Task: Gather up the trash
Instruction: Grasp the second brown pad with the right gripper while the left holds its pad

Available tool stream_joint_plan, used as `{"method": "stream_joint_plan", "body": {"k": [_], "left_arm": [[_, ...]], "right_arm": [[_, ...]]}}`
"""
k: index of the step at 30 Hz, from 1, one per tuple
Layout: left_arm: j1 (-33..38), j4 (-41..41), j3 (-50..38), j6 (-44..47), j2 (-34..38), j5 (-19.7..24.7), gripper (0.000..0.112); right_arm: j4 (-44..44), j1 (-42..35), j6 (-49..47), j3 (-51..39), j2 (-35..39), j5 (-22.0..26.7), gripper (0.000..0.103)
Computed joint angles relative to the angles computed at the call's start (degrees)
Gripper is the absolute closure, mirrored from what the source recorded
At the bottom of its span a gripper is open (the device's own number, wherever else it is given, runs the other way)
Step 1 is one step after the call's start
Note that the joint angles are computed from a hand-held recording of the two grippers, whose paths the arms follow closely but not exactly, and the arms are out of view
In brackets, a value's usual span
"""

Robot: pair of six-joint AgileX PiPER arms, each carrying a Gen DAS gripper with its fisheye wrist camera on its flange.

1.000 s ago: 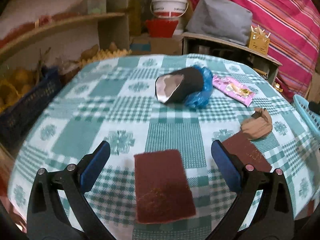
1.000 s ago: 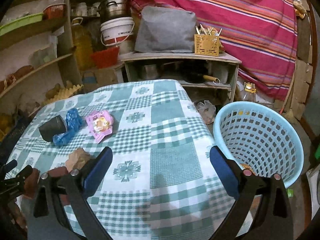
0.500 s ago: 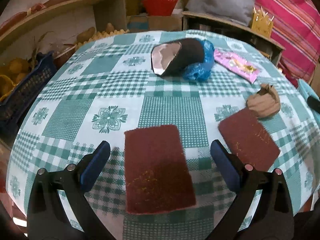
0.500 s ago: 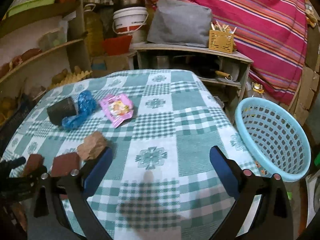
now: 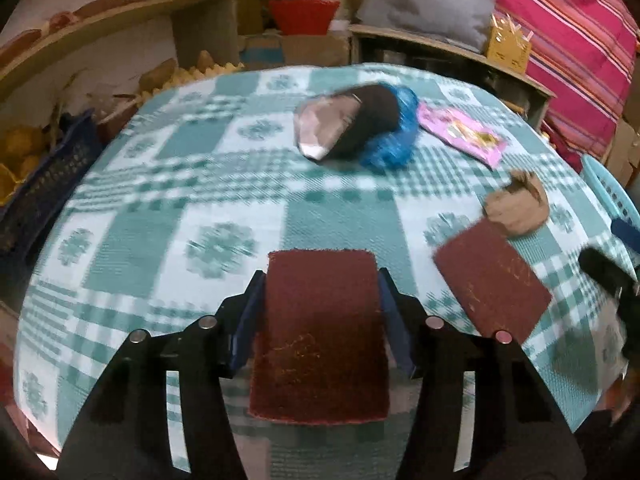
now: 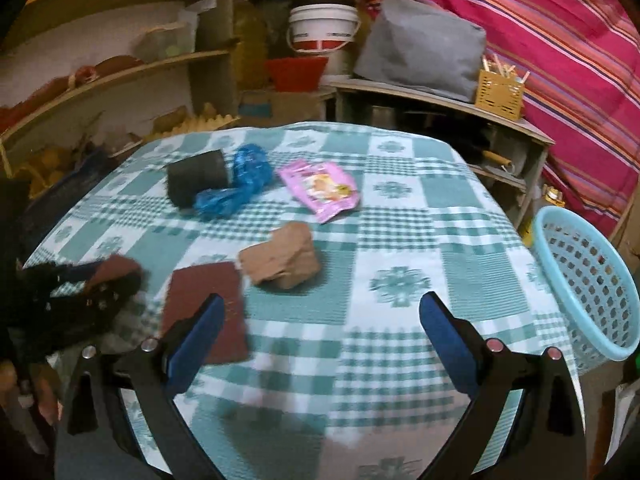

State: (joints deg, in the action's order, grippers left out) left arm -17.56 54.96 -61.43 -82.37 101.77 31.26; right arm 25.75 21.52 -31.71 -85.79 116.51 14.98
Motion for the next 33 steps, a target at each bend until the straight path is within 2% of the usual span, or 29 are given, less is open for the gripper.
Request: {"method": "stream_joint_plan", "body": {"k": [5, 10, 14, 19, 21, 25, 26, 33], "left_arm": [[0.97, 7.19, 1.79, -5.34, -3.87, 3.92, 0.059], [4.14, 8.55, 4.15, -7.68, -7.44, 2.72, 0.059], [5.62, 8.81, 5.25, -8.32, -8.1, 2.06, 0.058], [6.69, 9.93, 6.52, -9.1, -8.94, 2.14, 0.058], [6.93, 10.06, 6.79, -9.27, -9.21, 2.31, 0.058], [7.0, 10.32, 7.0, -9.52, -9.5, 2.27, 0.058], [6.87, 10.43, 6.88, -9.73, -9.45, 2.46, 0.058], [5.33, 10.24, 4.76, -10.13, -8.63, 3.96, 0.058]], "right_arm": [[-1.29, 2.23, 0.98, 0.56, 0.15, 0.27, 0.008], [-6.94, 4.75, 7.01, -0.33, 1.01, 1.36, 0.008], [-17.23, 7.08, 17.0, -2.77, 3.1, 3.43, 0.008], [-19.34, 8.23, 19.94, -6.7, 5.95, 7.45, 0.008], [-20.23, 8.67, 20.34, -7.49, 6.82, 8.1, 0.011], [-12.21, 7.99, 12.12, -7.57, 6.97, 8.58, 0.029], [-9.24, 7.63, 8.91, -7.8, 7.08, 8.97, 0.037], [3.74, 4.53, -4.07, -8.25, 6.29, 12.62, 0.039]]}}
